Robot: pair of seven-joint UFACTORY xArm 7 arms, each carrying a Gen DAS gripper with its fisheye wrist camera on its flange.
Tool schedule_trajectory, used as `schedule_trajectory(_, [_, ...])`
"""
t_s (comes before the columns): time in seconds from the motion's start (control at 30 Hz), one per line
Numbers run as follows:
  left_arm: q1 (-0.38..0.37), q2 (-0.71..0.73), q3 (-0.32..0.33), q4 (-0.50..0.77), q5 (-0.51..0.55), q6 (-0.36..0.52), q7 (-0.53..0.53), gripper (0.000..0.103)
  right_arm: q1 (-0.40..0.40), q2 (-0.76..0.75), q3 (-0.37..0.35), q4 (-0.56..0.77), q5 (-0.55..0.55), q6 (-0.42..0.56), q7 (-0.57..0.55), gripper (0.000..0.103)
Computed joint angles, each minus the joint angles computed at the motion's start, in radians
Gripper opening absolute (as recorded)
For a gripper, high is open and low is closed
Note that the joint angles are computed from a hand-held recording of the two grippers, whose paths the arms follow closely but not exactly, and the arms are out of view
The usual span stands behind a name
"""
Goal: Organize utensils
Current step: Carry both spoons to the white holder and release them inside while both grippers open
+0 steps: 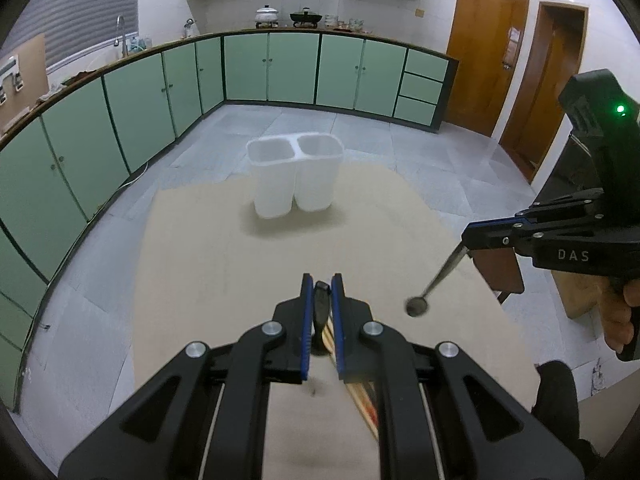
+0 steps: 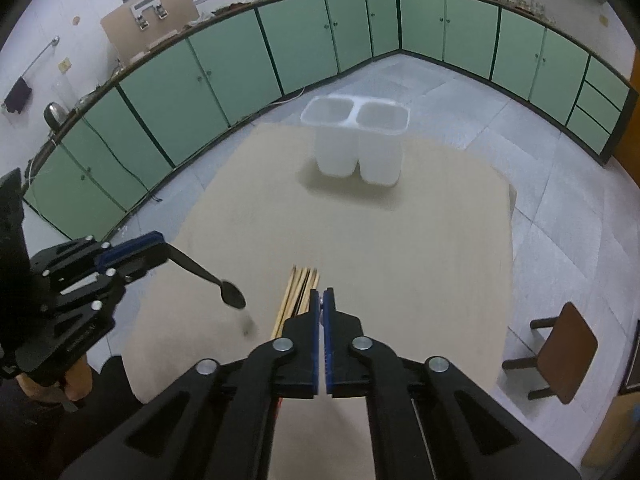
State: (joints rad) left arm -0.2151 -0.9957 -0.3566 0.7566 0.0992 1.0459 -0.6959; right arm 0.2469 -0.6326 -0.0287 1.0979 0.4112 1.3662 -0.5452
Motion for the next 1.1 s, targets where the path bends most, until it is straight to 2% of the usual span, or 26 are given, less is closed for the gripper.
schedule_trajectory(0.3, [0.082,0.202,0.072,0.148,0.062,-0.100,0.082,0.008,-0.003,0.192,0.026,0.200,0.020,-0.056,0.054,0.002])
schedule_trajectory(0.53, [0.161,0.401,0.112,0.331,0.127,-0.153,0.122,0.008,-0.017,0.401,0.056,0.458,0.038,-0.077,0.139,0.002])
schedule_trajectory(0.73, [0.211,0.579,0.148,0.471,0.197,-0.223,0.100,0.008,-0.030,0.574,0.094,0.658,0.038,-0.119,0.190,0.002])
schedule_trajectory(0.87, [0.208,0.670,0.170,0.500,0.227,-0.269,0.080,0.008,-0.029,0.662,0.126,0.705,-0.006,-0.179,0.204,0.002])
schedule_trajectory(1.0, [0.191,0.717,0.194,0.450,0.238,-0.327,0.056,0.008,-0.030,0.724,0.142,0.685,-0.030,-0.218,0.226,0.002])
schedule_trajectory(1.1, [0.180,0.719,0.215,0.396,0.229,-0.359,0.044,0.010,-0.039,0.754,0.147,0.675,-0.023,-0.211,0.228,0.003])
